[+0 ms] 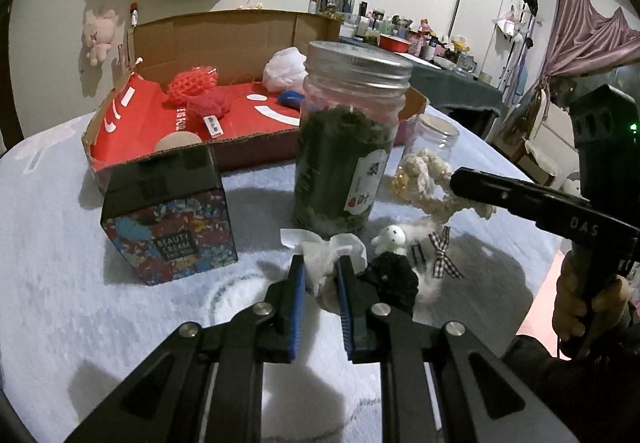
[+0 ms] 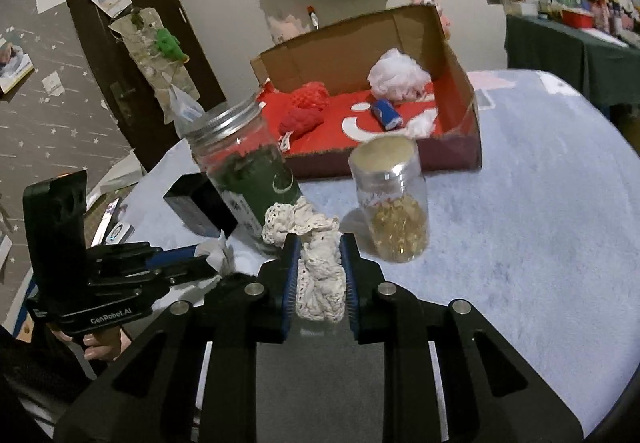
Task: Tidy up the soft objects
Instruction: 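Carry the white tissue toward the box with the left tool while the right tool carries the lace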
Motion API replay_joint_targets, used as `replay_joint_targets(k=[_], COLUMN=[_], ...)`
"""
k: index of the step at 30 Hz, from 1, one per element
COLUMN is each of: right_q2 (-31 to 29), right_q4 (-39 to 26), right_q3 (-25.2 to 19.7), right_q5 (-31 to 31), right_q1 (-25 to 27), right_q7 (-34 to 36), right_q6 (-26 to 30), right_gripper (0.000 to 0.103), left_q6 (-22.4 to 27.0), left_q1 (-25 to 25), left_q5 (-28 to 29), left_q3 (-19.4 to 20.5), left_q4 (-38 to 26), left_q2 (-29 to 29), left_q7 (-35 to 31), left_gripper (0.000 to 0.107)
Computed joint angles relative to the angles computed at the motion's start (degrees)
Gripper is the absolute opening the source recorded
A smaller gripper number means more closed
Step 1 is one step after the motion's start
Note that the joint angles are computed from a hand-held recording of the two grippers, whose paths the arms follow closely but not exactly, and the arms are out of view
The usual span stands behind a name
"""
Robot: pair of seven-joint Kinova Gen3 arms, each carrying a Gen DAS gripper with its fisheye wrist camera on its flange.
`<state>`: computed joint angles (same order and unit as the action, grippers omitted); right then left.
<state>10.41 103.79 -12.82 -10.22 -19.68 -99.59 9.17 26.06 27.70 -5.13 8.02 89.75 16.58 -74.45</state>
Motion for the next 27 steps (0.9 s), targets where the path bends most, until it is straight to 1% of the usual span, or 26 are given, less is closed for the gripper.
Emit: replay_joint_targets(k=[2, 6, 11, 14, 16, 19, 22, 24, 27], right_q2=[-0.1, -0.3, 0.3, 1.5, 2.3, 2.7, 2.4, 2.3, 1.7], right_q4=[0.0, -0.3, -0.8, -1.2, -1.2, -1.1, -1.1, -0.9, -0.5], right_q3=[1.3, -0.4, -8.4, -11.6, -12.6, -13.4, -11.7, -12.5, -11.9], right_q5=[1.2, 0.6, -6.0, -10.2, -12.5, -15.1, -15.7, -17.2, -18.5], right_q1=[-1.4, 0.3, 8.0, 11.0, 11.9, 12.7, 11.3, 12.3, 12.6], right_q7=[-0.9, 0.3, 7.6, 11.7, 13.6, 16.1, 16.4, 17.7, 18.6], right_q6=[-0.6, -0.6, 0.0, 1.0, 1.5, 1.6, 1.7, 1.8, 2.0], right_gripper=[0.019, 0.019, 0.019, 0.019, 0.019, 0.019, 0.019, 0.019, 0.019], left_q6=[0.0, -0.6, -0.9, -0.5, -0.3, -0.3, -0.7, -0.9, -0.6], left_q1=[0.1, -0.3, -0.8, -0.9, -1.0, -0.8, -0.7, -0.5, -0.1], left_q5=[-0.2, -0.1, 0.7, 1.3, 1.7, 1.7, 1.1, 0.5, -1.3], left_q3=[-0.2, 0.2, 0.8, 0.9, 0.7, 0.3, -0.3, -0.8, -2.1], left_q4=[-0.3, -0.2, -0.3, -0.5, -0.5, -0.2, 0.8, 1.5, 2.9], left_q2=[0.0, -0.5, -0.5, 0.0, 0.2, 0.0, -0.7, -1.4, -2.5], left_q7=[0.2, -0.8, -2.3, -2.7, -2.7, -2.2, -1.3, -0.4, 2.2], left_gripper=[0.016, 0.016, 0.016, 0.016, 0.016, 0.016, 0.016, 0.016, 0.016])
